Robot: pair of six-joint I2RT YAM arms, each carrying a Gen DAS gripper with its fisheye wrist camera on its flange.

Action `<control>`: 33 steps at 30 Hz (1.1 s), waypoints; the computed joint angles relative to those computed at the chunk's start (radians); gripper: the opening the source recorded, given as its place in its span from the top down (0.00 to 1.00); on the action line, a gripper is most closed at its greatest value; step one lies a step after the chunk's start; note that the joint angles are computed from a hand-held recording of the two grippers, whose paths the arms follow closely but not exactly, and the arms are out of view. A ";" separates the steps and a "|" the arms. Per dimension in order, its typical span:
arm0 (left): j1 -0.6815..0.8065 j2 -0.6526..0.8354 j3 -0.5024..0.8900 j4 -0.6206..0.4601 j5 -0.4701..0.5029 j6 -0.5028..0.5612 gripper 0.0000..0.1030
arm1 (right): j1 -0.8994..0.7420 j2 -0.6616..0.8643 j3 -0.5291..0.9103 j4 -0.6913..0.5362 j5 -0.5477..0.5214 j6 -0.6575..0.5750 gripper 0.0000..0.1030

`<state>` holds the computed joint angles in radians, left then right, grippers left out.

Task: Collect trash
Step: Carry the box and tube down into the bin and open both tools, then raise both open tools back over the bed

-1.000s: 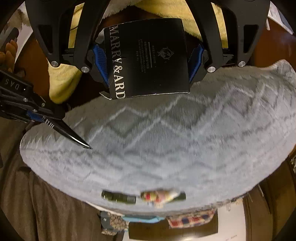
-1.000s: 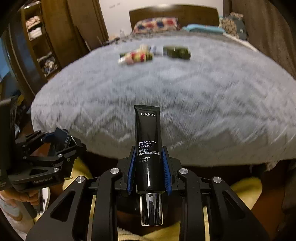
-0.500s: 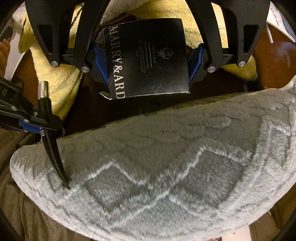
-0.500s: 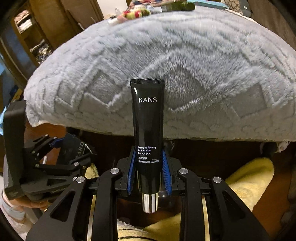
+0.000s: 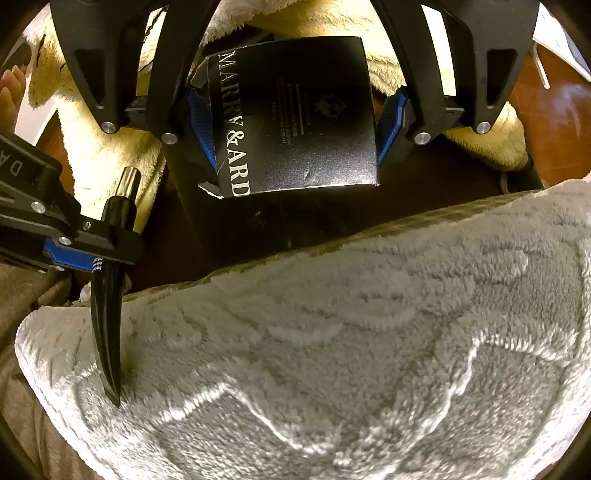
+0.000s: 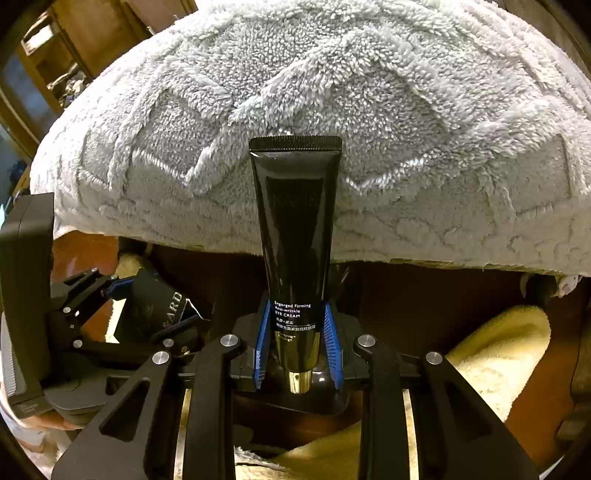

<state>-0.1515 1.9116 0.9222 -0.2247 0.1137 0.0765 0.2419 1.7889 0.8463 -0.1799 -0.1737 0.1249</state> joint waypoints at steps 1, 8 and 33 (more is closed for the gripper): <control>0.001 -0.001 -0.001 0.001 0.004 -0.001 0.33 | -0.001 0.009 0.008 -0.003 -0.003 0.000 0.73; 0.036 -0.035 0.005 -0.040 0.018 0.038 0.21 | 0.024 0.029 0.050 -0.013 -0.005 0.028 0.67; 0.143 -0.320 0.124 -0.185 0.035 0.077 0.11 | -0.100 -0.196 0.131 -0.092 0.047 -0.010 0.14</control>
<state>-0.0089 1.5917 1.0461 -0.4098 0.1484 0.1534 0.1417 1.5927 0.9772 -0.2719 -0.1271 0.1148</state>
